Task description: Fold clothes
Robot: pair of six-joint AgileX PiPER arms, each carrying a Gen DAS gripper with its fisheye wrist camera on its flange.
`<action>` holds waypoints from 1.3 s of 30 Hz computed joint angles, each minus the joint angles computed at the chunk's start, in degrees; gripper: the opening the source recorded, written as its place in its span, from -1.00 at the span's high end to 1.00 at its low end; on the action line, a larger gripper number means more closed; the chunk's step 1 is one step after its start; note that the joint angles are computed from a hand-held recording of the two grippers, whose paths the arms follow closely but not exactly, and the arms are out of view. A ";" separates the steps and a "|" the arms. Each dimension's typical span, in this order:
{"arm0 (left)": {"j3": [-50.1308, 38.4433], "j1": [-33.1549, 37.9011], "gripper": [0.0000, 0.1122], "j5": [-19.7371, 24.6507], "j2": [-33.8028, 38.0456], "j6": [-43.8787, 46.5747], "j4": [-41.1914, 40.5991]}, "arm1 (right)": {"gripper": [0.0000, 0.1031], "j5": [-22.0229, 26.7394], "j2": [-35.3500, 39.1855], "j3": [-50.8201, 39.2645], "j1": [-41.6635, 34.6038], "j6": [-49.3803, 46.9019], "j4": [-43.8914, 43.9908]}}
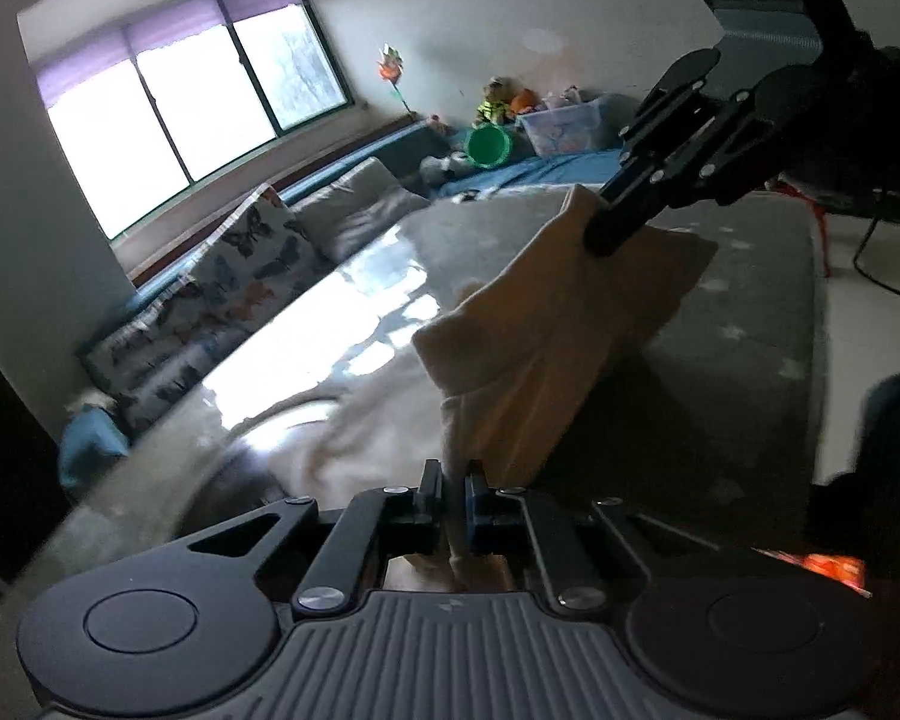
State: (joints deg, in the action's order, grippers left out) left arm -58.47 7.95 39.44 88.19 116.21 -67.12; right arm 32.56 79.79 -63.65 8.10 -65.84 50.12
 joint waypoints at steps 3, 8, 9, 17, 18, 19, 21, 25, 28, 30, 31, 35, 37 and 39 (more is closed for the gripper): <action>-5.03 -2.88 0.87 -3.56 4.51 -0.35 -1.87 | 0.82 -0.56 5.12 -5.76 -1.11 0.89 -1.03; -17.37 -7.90 0.87 -8.74 14.53 -7.93 2.22 | 0.82 -1.26 15.86 -17.90 -1.61 7.48 -7.67; -20.54 -8.82 0.87 -9.20 16.99 -10.64 4.32 | 0.82 -1.32 18.18 -20.44 -1.66 9.33 -9.54; -42.35 -12.98 0.86 -10.02 34.10 -33.15 21.69 | 0.82 -2.60 34.46 -36.14 -1.81 23.36 -20.66; -44.43 -13.22 0.86 -9.90 35.79 -35.83 23.66 | 0.82 -2.58 36.52 -37.93 -1.63 25.66 -22.31; -46.42 -13.46 0.86 -9.81 37.40 -38.45 25.59 | 0.81 -2.42 38.41 -39.57 -1.48 27.68 -23.80; -49.51 -13.82 0.80 -9.70 39.83 -42.92 28.69 | 0.77 -1.99 40.84 -41.57 -1.32 29.90 -25.40; -51.17 -13.73 0.69 -10.31 41.34 -48.47 32.38 | 0.65 -3.68 41.39 -40.03 -2.46 29.71 -21.94; -50.15 -12.97 0.50 -11.32 40.92 -49.35 31.42 | 0.64 -3.85 38.03 -35.73 -5.28 25.13 -13.50; -50.00 -12.18 0.43 -11.12 40.59 -50.54 30.72 | 0.64 -3.14 36.39 -33.77 -7.01 23.47 -10.76; -49.92 -11.82 0.40 -11.06 40.38 -51.35 30.59 | 0.64 -2.79 35.81 -32.88 -7.62 23.27 -10.29; -46.70 -10.24 0.38 -11.42 37.41 -51.90 28.12 | 0.64 -1.06 33.40 -28.21 -10.08 22.15 -8.14; -44.28 -9.51 0.39 -12.12 35.53 -51.39 26.83 | 0.64 -1.63 31.80 -24.96 -10.91 21.14 -6.68; -41.98 -8.65 0.39 -12.30 33.73 -51.38 25.89 | 0.64 -1.74 30.95 -22.64 -12.27 19.35 -3.23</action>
